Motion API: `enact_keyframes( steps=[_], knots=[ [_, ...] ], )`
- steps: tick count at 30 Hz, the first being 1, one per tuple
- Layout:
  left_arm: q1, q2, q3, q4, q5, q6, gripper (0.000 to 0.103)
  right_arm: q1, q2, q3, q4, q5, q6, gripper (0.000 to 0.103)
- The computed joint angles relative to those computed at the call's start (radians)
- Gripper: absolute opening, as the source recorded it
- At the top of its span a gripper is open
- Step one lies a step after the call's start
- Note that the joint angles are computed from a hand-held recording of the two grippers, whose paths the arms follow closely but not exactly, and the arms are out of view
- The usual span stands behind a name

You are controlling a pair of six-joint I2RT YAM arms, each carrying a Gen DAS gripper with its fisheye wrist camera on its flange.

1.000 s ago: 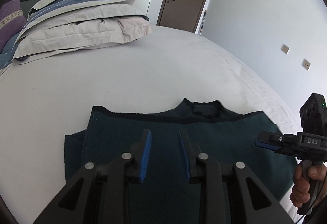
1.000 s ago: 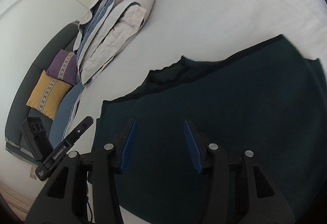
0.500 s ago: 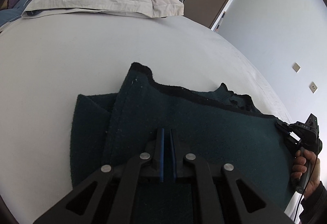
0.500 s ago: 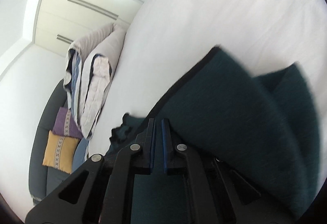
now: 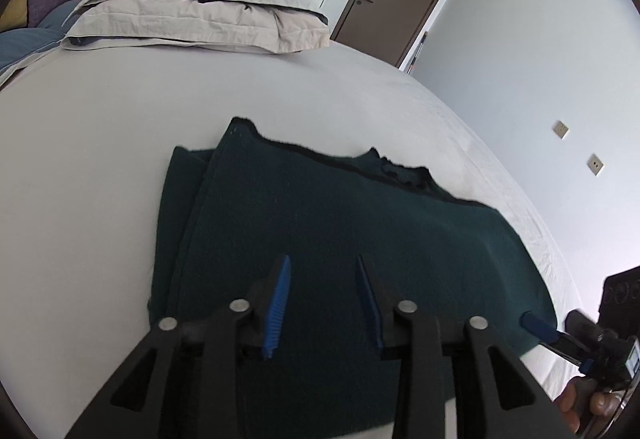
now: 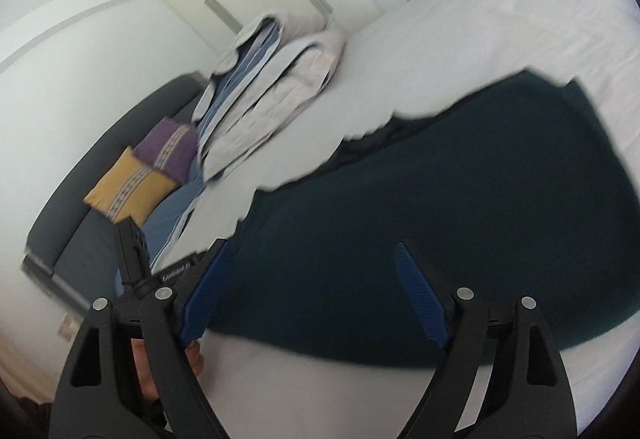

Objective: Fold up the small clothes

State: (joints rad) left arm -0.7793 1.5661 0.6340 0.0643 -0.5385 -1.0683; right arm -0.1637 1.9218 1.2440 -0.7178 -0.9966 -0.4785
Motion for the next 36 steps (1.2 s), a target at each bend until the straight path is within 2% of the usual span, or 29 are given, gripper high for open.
enact_keyframes(
  steps=[2, 3, 4, 6, 8, 9, 11, 13, 14, 16, 18, 20, 23, 26, 29, 34, 36],
  knots=[
    [-0.02, 0.02, -0.016, -0.029, 0.018, -0.045, 0.042, 0.035, 0.059, 0.003, 0.001, 0.116, 0.012, 0.079],
    [-0.018, 0.018, -0.047, -0.021, 0.038, -0.079, 0.041, 0.019, 0.078, 0.0, 0.02, 0.093, 0.002, 0.068],
    [-0.021, -0.002, -0.099, 0.026, 0.05, -0.099, 0.04, -0.009, 0.097, 0.019, 0.005, 0.064, 0.005, 0.062],
    [-0.03, -0.057, -0.188, 0.093, 0.059, -0.133, 0.04, -0.081, 0.125, 0.062, -0.011, 0.038, 0.061, 0.062],
    [-0.031, -0.104, -0.253, 0.137, 0.071, -0.157, 0.038, -0.156, 0.148, 0.099, 0.032, 0.054, 0.112, 0.062],
    [-0.033, -0.134, -0.278, 0.138, 0.072, -0.172, 0.033, -0.194, 0.156, 0.119, 0.04, 0.073, 0.132, 0.06],
    [-0.058, -0.208, -0.313, 0.092, 0.047, -0.222, 0.033, -0.254, 0.152, 0.149, 0.035, 0.094, 0.177, 0.058],
    [-0.091, -0.311, -0.354, 0.047, 0.014, -0.286, 0.034, -0.299, 0.095, 0.124, 0.08, 0.135, 0.237, 0.062],
    [-0.114, -0.371, -0.371, 0.008, -0.016, -0.321, 0.037, -0.317, 0.063, 0.108, 0.09, 0.137, 0.245, 0.062],
    [-0.16, -0.466, -0.369, -0.133, -0.094, -0.402, 0.062, -0.345, 0.02, 0.105, 0.042, 0.103, 0.2, 0.062],
    [-0.154, -0.567, -0.408, -0.162, -0.102, -0.415, 0.067, -0.343, -0.026, 0.093, -0.006, 0.084, 0.152, 0.062],
    [-0.091, -0.653, -0.453, -0.132, -0.034, -0.387, 0.067, -0.314, -0.07, 0.07, -0.046, 0.065, 0.115, 0.062],
    [0.05, -0.659, -0.497, 0.02, 0.126, -0.279, 0.067, -0.236, -0.096, 0.046, -0.089, 0.025, 0.101, 0.062],
    [0.205, -0.513, -0.483, 0.165, 0.292, -0.187, 0.067, -0.08, -0.155, -0.041, 0.02, 0.038, 0.254, 0.062],
    [0.35, -0.322, -0.469, 0.351, 0.464, -0.144, 0.067, -0.024, -0.17, -0.065, 0.036, 0.016, 0.277, 0.062],
    [0.49, -0.133, -0.401, 0.47, 0.633, -0.064, 0.066, 0.051, -0.158, -0.053, 0.046, 0.014, 0.299, 0.062],
    [0.53, -0.09, -0.395, 0.515, 0.692, -0.055, 0.062, 0.07, -0.144, -0.043, 0.043, 0.002, 0.3, 0.062]
  ],
)
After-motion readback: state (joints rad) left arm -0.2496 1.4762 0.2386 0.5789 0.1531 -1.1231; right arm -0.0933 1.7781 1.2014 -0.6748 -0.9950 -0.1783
